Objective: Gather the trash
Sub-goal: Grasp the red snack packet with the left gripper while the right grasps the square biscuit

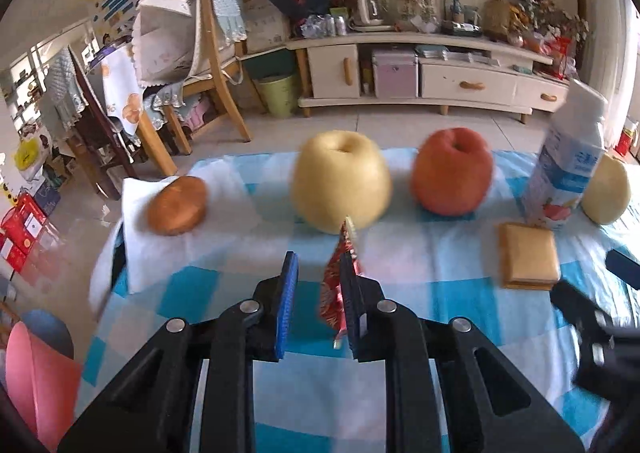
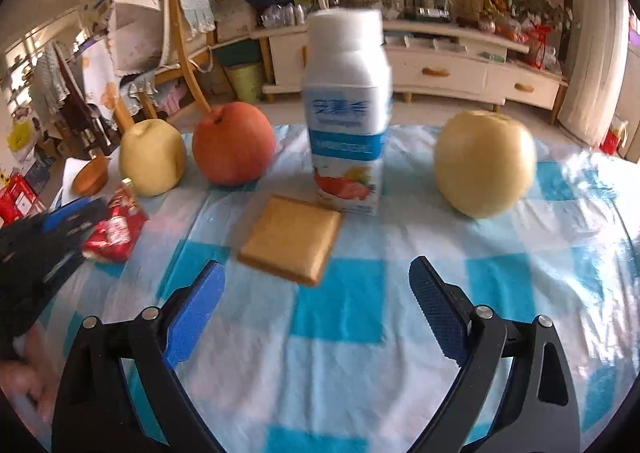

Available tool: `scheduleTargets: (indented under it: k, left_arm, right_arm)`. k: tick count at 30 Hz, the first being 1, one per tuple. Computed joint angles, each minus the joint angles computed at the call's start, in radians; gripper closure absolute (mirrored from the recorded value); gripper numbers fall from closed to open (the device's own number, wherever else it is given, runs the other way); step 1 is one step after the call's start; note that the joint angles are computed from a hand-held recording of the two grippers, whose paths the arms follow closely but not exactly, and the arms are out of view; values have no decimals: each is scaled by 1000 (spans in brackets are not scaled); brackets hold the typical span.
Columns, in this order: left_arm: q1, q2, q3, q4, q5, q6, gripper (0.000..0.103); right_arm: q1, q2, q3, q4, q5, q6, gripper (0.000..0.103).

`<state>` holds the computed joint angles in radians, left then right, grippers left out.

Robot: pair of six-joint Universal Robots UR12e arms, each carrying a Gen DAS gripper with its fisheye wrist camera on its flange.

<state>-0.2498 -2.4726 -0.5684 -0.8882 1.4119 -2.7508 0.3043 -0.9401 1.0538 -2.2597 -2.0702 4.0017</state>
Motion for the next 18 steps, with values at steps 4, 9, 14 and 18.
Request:
scheduleTargets:
  k: [4, 9, 14, 18]
  left_arm:
    - [26, -15, 28, -22, -27, 0, 80]
    - [46, -58, 113, -86, -37, -22, 80]
    - [59, -78, 160, -117, -62, -31, 80]
    - [60, -88, 176, -124, -60, -37, 79]
  right_arm:
    - [-2, 50, -90, 84, -6, 63, 9]
    - [-2, 111, -198, 236, -22, 155, 9]
    - [-1, 148, -271, 317, -46, 158, 10]
    - [0, 173, -325, 376, -57, 133, 23]
